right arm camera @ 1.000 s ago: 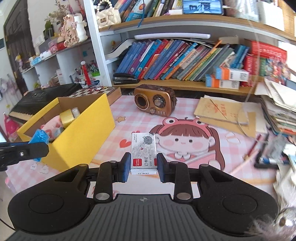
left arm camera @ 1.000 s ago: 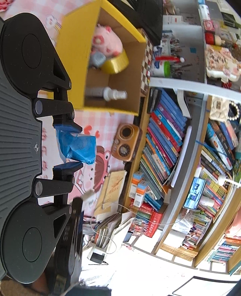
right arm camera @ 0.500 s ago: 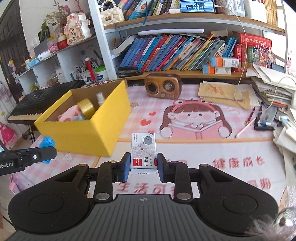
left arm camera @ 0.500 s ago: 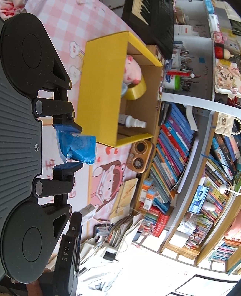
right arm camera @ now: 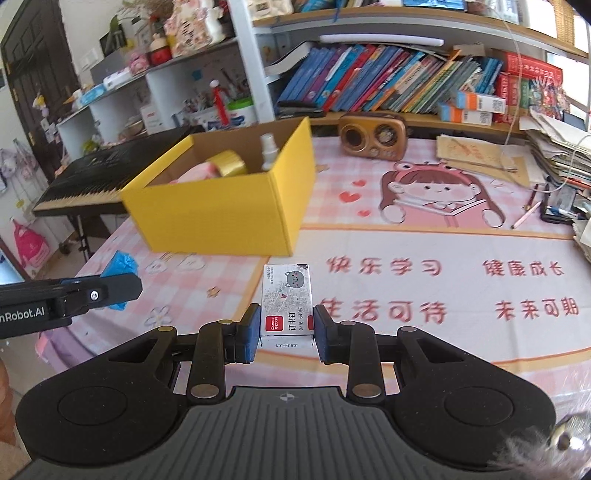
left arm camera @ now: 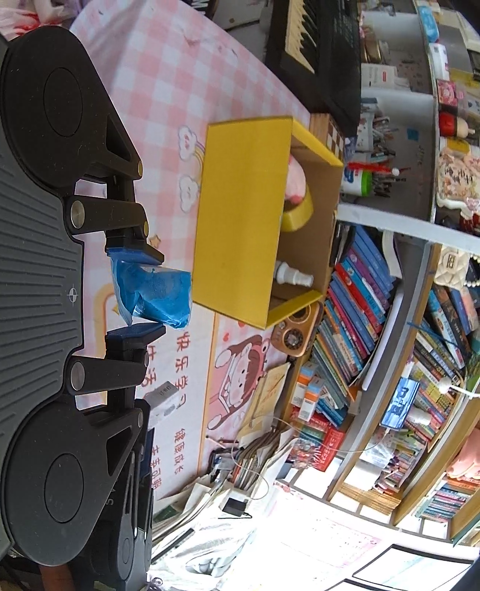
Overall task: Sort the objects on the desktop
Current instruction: 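Carry the blue bag and medicine box with both tools toward the yellow box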
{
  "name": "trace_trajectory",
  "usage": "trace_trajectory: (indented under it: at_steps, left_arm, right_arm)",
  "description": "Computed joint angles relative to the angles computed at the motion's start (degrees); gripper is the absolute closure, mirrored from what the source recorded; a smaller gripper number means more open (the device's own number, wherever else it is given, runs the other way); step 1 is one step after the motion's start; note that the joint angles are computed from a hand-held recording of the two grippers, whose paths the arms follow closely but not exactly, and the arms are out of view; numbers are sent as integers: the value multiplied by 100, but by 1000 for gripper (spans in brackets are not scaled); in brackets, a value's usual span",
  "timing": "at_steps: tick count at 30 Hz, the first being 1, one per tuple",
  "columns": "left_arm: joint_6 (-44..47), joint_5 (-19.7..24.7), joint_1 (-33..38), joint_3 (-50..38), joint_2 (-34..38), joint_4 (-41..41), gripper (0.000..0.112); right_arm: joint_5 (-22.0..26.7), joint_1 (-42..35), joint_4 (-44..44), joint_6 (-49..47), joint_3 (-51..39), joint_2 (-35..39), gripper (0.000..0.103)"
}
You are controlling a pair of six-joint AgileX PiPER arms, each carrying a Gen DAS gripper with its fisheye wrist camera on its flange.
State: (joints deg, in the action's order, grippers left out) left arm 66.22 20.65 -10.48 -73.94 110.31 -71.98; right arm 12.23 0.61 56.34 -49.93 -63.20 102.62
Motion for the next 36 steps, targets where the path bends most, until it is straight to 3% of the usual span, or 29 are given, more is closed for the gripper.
trace_trajectory:
  at_steps: [6, 17, 36]
  left_arm:
    - [685, 23, 201, 401, -248, -721, 80]
    - [1096, -89, 440, 857, -569, -1149, 80]
    - [1210, -108, 622, 775, -470, -1364, 80]
  right_arm:
    - [-59, 267, -137, 83, 107, -110, 75]
    - [-24, 569, -19, -64, 27, -53, 75]
    - [329, 716, -1507, 1130, -604, 253, 75]
